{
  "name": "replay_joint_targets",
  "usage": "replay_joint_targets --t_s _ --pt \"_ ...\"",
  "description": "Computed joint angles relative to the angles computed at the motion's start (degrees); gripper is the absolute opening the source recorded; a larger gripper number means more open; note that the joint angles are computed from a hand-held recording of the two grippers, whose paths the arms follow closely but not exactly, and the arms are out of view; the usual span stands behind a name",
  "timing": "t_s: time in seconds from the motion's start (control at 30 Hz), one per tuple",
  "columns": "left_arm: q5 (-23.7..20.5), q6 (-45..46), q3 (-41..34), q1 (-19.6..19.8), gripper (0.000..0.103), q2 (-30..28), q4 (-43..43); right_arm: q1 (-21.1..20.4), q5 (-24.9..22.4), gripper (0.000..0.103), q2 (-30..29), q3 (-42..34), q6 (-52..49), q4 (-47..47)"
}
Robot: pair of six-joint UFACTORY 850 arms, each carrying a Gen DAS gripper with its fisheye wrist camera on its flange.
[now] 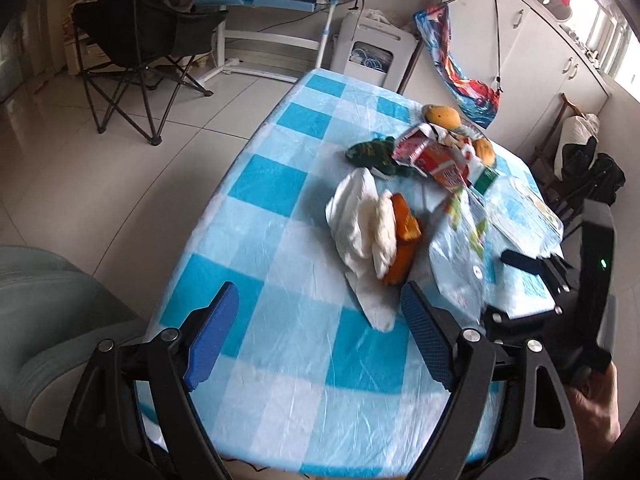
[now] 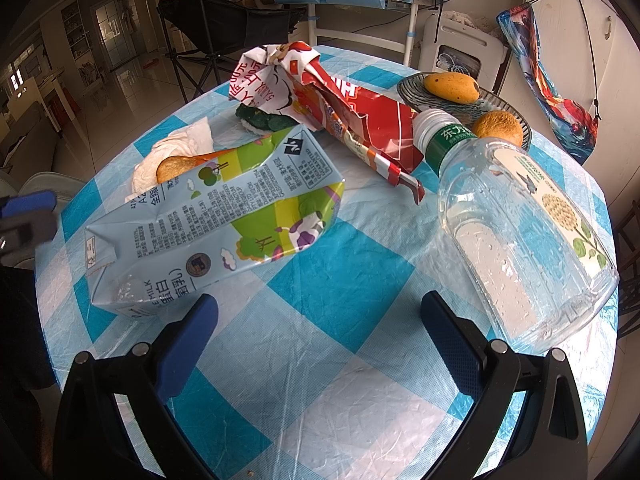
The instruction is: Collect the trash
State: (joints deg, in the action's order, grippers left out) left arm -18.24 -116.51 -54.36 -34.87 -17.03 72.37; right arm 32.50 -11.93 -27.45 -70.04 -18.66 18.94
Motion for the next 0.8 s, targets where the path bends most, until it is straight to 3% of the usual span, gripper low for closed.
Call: replay_joint_targets --t_s 0.13,0.27,0.43,0.53,0.6,0.63,0.8 --pt "-0.48 3.78 -4.57 1.41 0.079 -4.28 -2.82 -0.11 -0.10 0.097 0.09 0.09 -0.48 0.58" --pt "-1.45 7.78 -7.75 2.05 0.079 -7.53 -5.60 0.62 -0.96 0.097 0.91 0.71 10.86 -8.53" --pt "-0.90 4.48 -9.34 2.85 0.079 -9.36 -1.77 0.87 -2.29 0.097 1.41 0.99 9.78 -8.02" --pt "1.85 0.29 -9.09 2.93 0.056 -9.51 4.05 0.96 -2.61 0.097 1.63 1.22 9.68 -8.05" --pt "3.28 -3.09 -8.75 2.51 0.027 -9.28 9.34 0.66 -3.63 0.097 1.11 0.38 8.98 -7.78" --pt "3.36 -3.54 -8.63 2.17 0.021 -9.12 10.80 0.59 -4.06 0.097 1.03 0.21 9.03 -7.92" --pt "5.04 -16.30 -5.06 1.65 0.015 -6.60 22.88 0.92 -6.31 0.097 1.73 0.56 13.08 -10.76"
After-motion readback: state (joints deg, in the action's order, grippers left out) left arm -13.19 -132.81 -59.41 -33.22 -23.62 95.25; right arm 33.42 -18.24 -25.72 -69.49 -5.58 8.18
